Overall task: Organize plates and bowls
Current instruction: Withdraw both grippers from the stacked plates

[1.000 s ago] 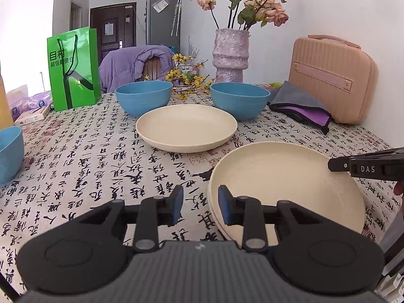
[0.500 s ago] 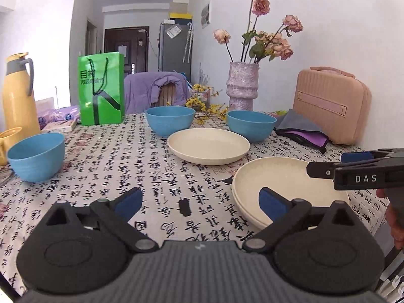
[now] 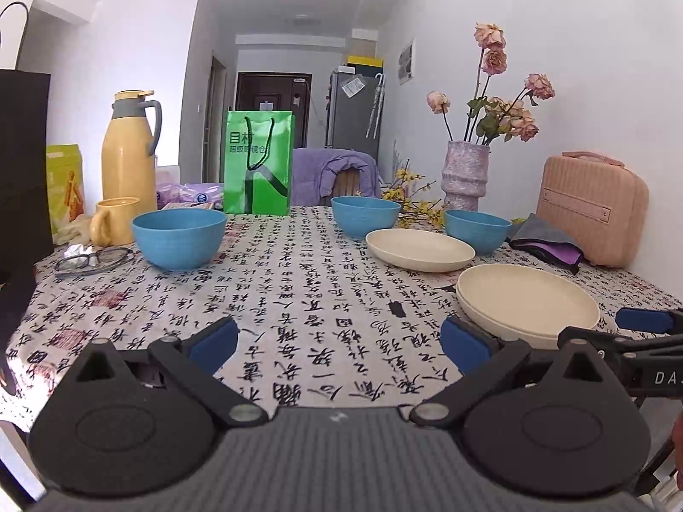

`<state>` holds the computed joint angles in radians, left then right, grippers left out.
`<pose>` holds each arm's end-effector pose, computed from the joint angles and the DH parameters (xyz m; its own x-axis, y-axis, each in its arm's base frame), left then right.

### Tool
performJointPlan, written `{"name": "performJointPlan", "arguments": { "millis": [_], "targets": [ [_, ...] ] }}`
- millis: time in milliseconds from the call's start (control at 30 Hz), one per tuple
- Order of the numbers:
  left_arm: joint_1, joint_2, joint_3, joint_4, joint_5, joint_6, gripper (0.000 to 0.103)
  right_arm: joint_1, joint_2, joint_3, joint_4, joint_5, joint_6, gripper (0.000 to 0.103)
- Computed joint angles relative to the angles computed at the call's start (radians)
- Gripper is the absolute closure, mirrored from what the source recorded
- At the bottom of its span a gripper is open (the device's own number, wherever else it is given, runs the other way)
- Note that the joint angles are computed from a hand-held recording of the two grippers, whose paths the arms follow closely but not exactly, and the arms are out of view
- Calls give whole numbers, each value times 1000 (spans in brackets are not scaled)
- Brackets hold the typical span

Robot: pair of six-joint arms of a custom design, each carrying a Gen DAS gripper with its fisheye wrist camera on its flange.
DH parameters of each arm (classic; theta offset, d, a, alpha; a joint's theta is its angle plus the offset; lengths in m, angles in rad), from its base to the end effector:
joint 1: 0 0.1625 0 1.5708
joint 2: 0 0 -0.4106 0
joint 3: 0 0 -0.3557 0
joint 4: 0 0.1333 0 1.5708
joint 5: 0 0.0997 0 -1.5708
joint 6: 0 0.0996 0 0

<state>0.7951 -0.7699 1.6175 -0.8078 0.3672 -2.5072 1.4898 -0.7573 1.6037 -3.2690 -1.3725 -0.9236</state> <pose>-0.2320 -0.5596 0.0806 -0.7159 -0.3170 -0.6221 0.5614 0.2685 -0.7828 0.0979 -0.6834 0.1889 -0.6389 -0.5650 0.5221 -0.7570 0.3412 -0.5572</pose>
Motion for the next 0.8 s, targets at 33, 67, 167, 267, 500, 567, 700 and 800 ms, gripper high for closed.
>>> {"name": "performJointPlan", "arguments": {
  "millis": [33, 67, 167, 267, 500, 567, 700, 800],
  "targets": [
    [-7, -9, 29, -37, -11, 11, 0, -4, -11, 31, -19, 5, 5, 3],
    [-13, -17, 55, -67, -19, 19, 0, -10, -21, 60, -34, 14, 12, 3],
    [-26, -34, 110, -125, -42, 39, 0, -25, -46, 131, -71, 35, 35, 3],
    [-36, -47, 153, -179, -52, 57, 0, -30, -65, 179, -81, 29, 23, 3],
    [-44, -70, 220, -269, -74, 91, 0, -26, -62, 214, -101, 28, -16, 3],
    [-41, -73, 223, -271, -77, 82, 0, -20, -55, 213, -102, 26, -29, 3],
    [-38, -76, 223, -245, -75, 57, 0, -14, -46, 210, -100, 15, -30, 3],
    [-37, -73, 219, -228, -77, 54, 0, -10, -39, 208, -104, 2, -20, 3]
  ]
}}
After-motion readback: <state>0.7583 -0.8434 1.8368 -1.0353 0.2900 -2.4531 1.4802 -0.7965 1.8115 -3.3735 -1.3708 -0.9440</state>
